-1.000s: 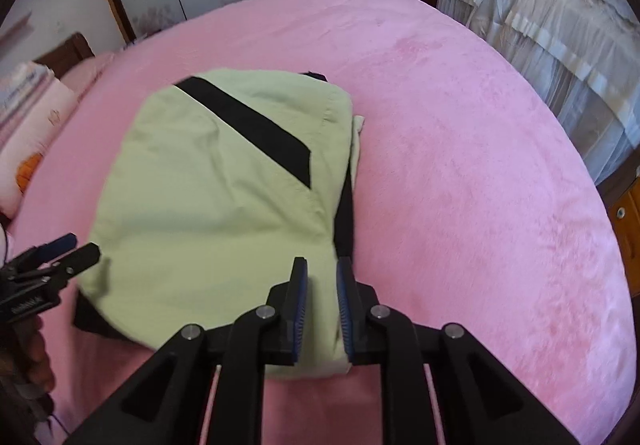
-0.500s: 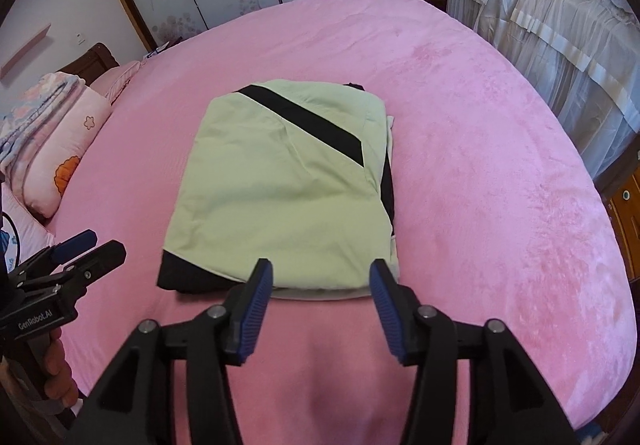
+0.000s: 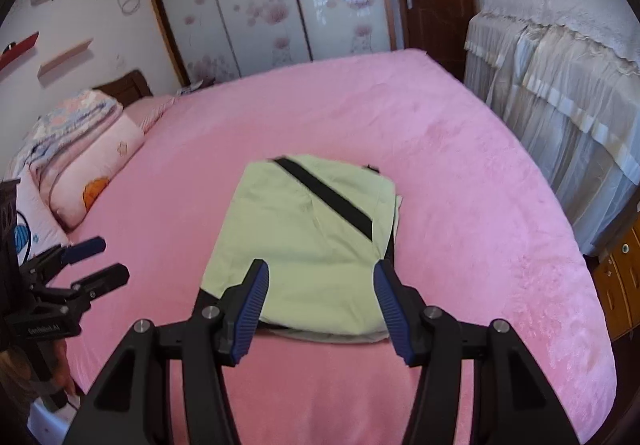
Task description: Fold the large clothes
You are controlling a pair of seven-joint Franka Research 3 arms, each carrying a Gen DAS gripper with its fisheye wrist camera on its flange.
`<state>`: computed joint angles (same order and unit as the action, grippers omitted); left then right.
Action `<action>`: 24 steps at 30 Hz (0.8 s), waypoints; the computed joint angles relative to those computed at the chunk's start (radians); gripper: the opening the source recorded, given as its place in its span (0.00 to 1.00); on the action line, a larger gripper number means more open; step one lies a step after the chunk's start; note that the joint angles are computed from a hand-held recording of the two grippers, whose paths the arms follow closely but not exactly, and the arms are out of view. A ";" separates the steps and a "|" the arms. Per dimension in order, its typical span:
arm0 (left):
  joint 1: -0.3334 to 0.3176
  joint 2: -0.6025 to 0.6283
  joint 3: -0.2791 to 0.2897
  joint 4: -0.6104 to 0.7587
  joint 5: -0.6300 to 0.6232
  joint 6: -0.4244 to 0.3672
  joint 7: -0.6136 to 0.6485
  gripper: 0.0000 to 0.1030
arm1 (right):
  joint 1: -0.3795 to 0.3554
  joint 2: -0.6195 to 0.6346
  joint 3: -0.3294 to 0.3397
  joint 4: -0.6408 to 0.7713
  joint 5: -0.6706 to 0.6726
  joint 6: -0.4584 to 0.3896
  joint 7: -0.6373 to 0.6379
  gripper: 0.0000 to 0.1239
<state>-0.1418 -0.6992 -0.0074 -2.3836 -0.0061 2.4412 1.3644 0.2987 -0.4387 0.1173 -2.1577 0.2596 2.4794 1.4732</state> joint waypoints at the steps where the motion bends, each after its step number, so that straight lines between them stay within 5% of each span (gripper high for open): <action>1: -0.001 0.015 0.007 -0.002 -0.005 0.003 0.003 0.85 | -0.009 0.008 0.005 -0.006 -0.012 0.008 0.010 0.47; 6: 0.007 0.127 0.039 -0.043 -0.050 0.128 0.004 0.86 | -0.016 0.084 -0.011 -0.026 -0.012 0.049 0.010 0.48; 12: -0.022 0.309 0.116 -0.013 -0.230 0.211 0.100 0.85 | -0.012 0.270 -0.055 0.063 0.071 -0.009 -0.038 0.48; 16: -0.076 0.439 0.198 0.056 -0.487 0.163 0.281 0.85 | -0.019 0.409 -0.066 0.172 0.153 -0.055 -0.103 0.48; 21: -0.063 0.564 0.212 0.126 -0.707 0.100 0.447 0.86 | -0.050 0.563 -0.060 0.315 0.272 -0.134 -0.164 0.48; 24: -0.036 0.615 0.192 0.159 -0.799 0.084 0.512 0.95 | -0.083 0.635 -0.046 0.387 0.382 -0.186 -0.224 0.48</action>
<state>-0.1773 -0.0840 0.1848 -2.2244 -0.8048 2.5249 1.8761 0.2159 0.1967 0.0711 -1.7709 0.6413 2.2933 1.2493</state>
